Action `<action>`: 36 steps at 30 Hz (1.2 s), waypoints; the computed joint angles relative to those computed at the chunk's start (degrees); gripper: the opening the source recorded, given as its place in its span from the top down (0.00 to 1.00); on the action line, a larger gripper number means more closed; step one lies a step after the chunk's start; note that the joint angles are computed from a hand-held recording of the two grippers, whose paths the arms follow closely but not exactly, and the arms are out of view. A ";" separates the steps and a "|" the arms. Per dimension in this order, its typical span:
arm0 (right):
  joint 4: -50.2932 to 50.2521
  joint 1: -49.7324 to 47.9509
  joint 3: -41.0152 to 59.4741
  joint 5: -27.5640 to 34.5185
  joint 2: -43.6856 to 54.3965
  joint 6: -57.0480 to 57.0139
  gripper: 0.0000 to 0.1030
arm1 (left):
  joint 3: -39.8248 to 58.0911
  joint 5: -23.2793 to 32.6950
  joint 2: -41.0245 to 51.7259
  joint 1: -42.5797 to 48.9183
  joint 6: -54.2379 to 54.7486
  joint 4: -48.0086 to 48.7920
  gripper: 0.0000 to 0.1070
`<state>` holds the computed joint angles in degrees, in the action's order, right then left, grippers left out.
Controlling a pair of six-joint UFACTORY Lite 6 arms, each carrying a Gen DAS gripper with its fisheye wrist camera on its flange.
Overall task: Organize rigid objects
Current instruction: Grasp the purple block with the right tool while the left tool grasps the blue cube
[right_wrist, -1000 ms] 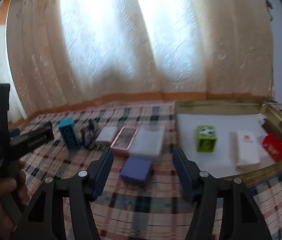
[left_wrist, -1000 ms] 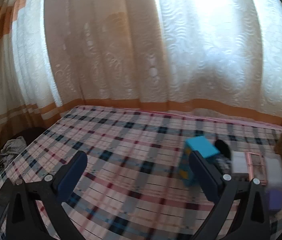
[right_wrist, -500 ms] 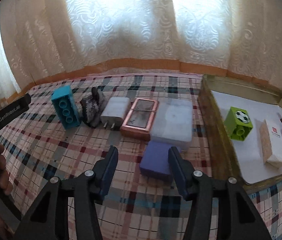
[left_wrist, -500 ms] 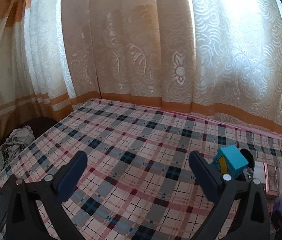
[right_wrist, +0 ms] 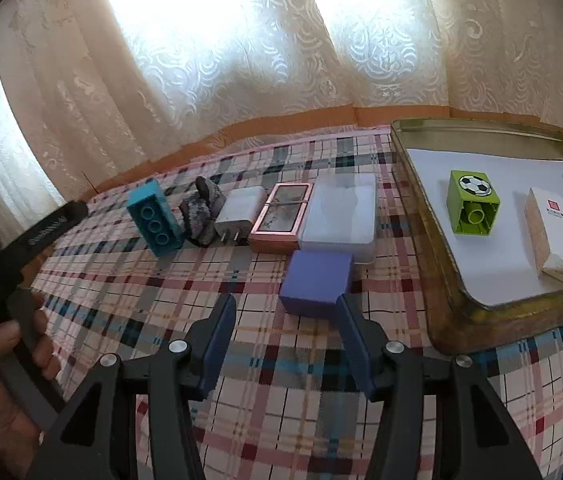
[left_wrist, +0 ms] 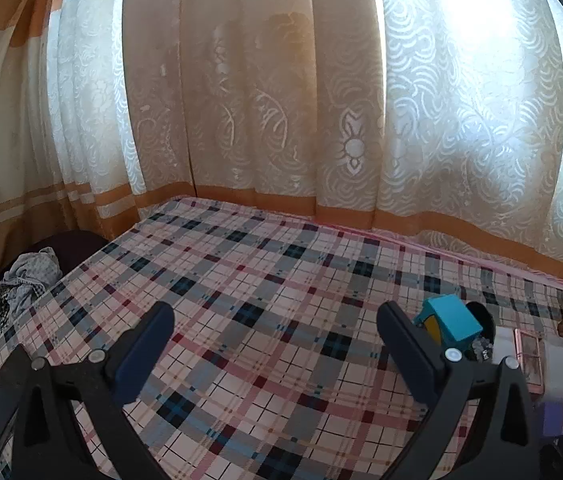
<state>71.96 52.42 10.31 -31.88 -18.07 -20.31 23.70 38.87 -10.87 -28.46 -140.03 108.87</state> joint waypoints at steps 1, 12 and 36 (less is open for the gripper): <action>1.57 -0.06 1.44 -0.17 1.76 -1.48 0.46 | 0.04 -0.08 0.03 -0.03 0.01 0.03 0.04; 6.87 -8.76 14.69 3.41 17.13 -11.44 0.49 | 0.41 -0.53 1.05 0.20 -0.67 0.73 0.04; 8.99 1.47 -7.66 -13.21 -23.23 -26.86 0.58 | 22.93 -2.74 23.13 -10.10 4.44 -4.74 0.05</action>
